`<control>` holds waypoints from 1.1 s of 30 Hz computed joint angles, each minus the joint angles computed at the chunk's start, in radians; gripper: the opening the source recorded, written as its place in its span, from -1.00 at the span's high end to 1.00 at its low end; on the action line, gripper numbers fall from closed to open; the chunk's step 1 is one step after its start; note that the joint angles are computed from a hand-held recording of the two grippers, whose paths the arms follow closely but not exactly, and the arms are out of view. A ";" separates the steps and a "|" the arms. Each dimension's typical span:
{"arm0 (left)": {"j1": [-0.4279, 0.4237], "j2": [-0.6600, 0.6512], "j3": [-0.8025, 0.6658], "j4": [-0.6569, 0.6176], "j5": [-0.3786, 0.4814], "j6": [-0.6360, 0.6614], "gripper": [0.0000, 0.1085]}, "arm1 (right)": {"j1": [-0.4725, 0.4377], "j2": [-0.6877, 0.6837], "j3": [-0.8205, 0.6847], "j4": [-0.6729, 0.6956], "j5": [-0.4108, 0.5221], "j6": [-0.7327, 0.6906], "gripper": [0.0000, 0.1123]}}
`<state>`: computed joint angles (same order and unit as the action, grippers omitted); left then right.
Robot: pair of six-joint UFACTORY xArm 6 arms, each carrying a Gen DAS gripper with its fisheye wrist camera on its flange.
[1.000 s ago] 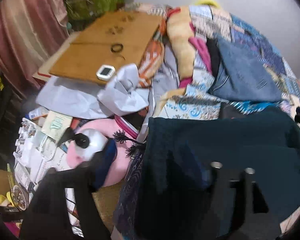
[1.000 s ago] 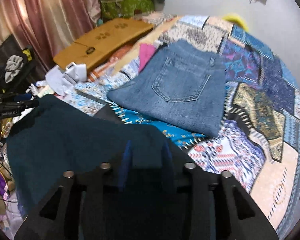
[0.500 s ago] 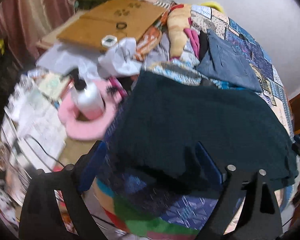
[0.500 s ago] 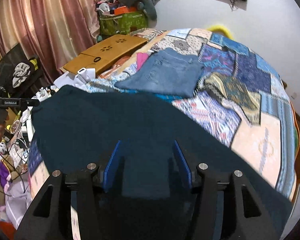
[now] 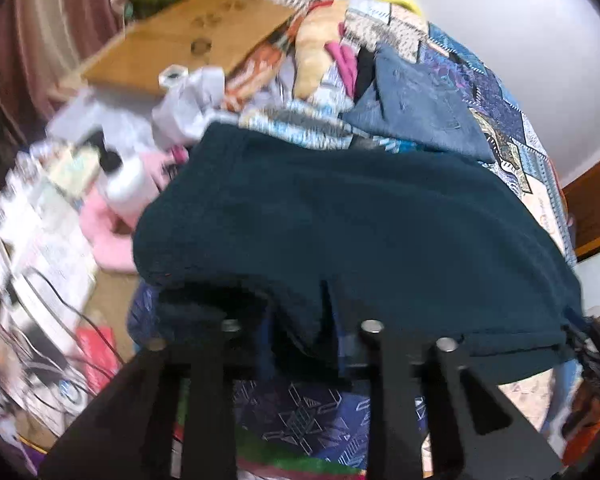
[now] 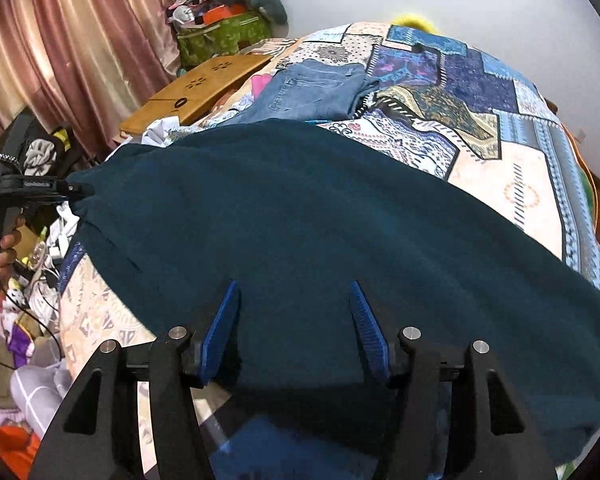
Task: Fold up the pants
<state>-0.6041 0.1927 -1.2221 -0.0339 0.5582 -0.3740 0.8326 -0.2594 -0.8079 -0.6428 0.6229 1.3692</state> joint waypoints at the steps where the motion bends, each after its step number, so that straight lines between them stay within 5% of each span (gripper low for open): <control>1: -0.003 -0.010 0.007 0.040 -0.017 -0.019 0.68 | 0.005 -0.002 -0.002 -0.008 -0.009 0.003 0.04; 10: 0.007 -0.072 0.060 0.113 -0.088 -0.034 0.70 | 0.032 0.177 -0.156 0.056 -0.079 -0.205 0.12; 15: 0.011 -0.088 0.082 0.078 -0.110 -0.008 0.70 | 0.035 0.238 -0.229 0.035 -0.038 -0.250 0.73; 17: 0.009 -0.097 0.091 0.097 -0.122 -0.016 0.70 | 0.041 0.226 -0.230 0.025 -0.031 -0.244 0.80; 24: 0.000 -0.125 0.165 0.151 -0.154 -0.039 0.70 | 0.056 0.190 -0.201 0.066 -0.053 -0.237 0.81; 29: 0.001 -0.081 0.198 0.010 -0.148 0.046 0.66 | 0.061 0.198 -0.200 0.098 -0.064 -0.216 0.67; 33: 0.002 -0.103 0.232 0.111 -0.171 -0.025 0.52 | 0.050 0.137 -0.168 0.038 -0.100 -0.146 0.67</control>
<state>-0.6024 0.0894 -0.9896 0.0773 0.3876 -0.3985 0.8824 -0.1227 -0.9758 -0.6043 0.5233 1.2232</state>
